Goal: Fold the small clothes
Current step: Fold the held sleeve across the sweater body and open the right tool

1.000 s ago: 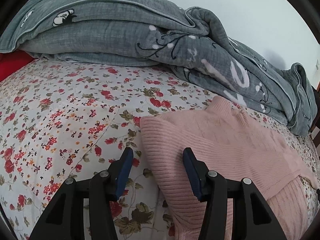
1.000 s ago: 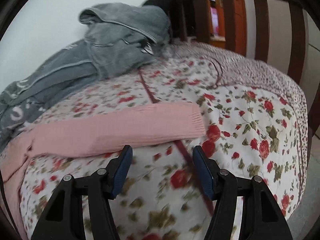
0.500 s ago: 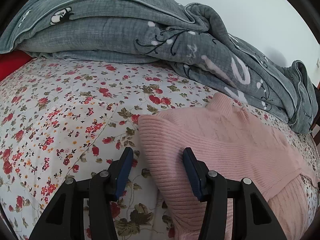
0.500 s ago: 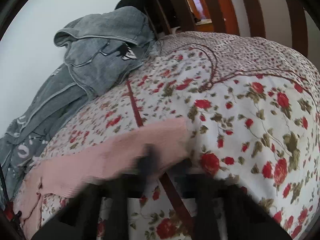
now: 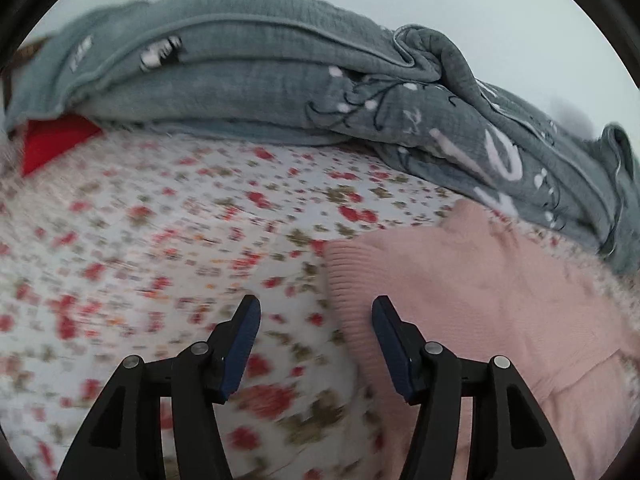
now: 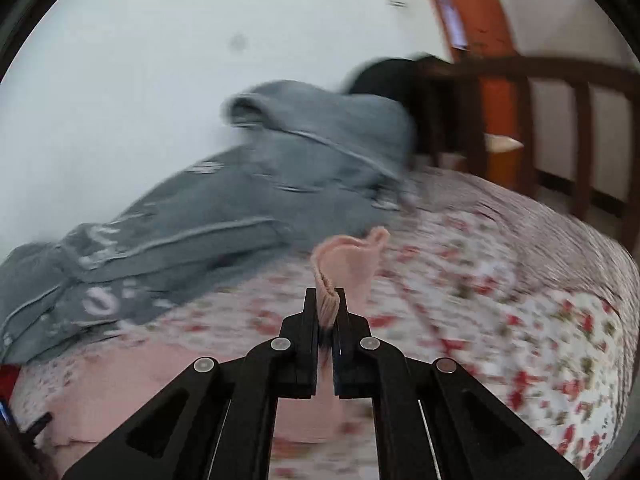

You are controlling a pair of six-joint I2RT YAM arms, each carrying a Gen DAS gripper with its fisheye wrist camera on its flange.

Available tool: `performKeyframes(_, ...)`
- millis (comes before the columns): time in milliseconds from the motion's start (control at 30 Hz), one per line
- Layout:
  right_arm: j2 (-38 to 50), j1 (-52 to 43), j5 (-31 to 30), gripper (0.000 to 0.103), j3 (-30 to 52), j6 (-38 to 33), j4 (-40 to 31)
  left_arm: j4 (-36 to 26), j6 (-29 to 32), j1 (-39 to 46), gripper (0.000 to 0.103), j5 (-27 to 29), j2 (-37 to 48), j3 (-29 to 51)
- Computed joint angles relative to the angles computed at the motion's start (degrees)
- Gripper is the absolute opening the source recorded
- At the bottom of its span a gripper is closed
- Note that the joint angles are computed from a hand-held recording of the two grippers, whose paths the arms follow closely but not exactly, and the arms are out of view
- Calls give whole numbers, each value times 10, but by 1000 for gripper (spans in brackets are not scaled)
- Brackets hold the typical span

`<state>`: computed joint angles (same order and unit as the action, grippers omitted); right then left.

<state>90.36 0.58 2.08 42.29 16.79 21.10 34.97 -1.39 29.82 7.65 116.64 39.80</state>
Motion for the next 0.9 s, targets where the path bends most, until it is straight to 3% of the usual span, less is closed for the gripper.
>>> performKeyframes(100, -18, 113, 63, 5, 46, 0, -46, 49, 49, 41, 60, 3, -37, -58)
performKeyframes(167, -5, 193, 97, 5, 85, 0, -59, 91, 82, 73, 72, 4, -44, -86)
performKeyframes(200, 7, 221, 102, 5, 102, 5, -61, 101, 95, 96, 73, 14, -45, -91)
performKeyframes(267, 56, 282, 110, 5, 153, 20, -66, 80, 70, 153, 73, 64, -36, -78)
performKeyframes(300, 90, 314, 114, 5, 188, 28, -72, 73, 47, 196, 73, 128, -9, -60)
performKeyframes(333, 129, 344, 114, 5, 226, 35, -80, 74, 33, 215, 73, 160, 14, -48)
performKeyframes(400, 203, 389, 99, 5, 297, 52, -97, -6, 0, 246, 70, 204, 43, 10)
performKeyframes(600, 427, 474, 39, 5, 523, 83, -155, 55, 17, 241, 70, 215, 32, -21)
performKeyframes(733, 572, 503, 18, 6, 706, 95, -270, 52, 8, 247, 70, 228, 36, -15)
performKeyframes(900, 667, 509, -51, 25, 851, 64, -406, 53, 4, 250, 70, 240, 38, -15)
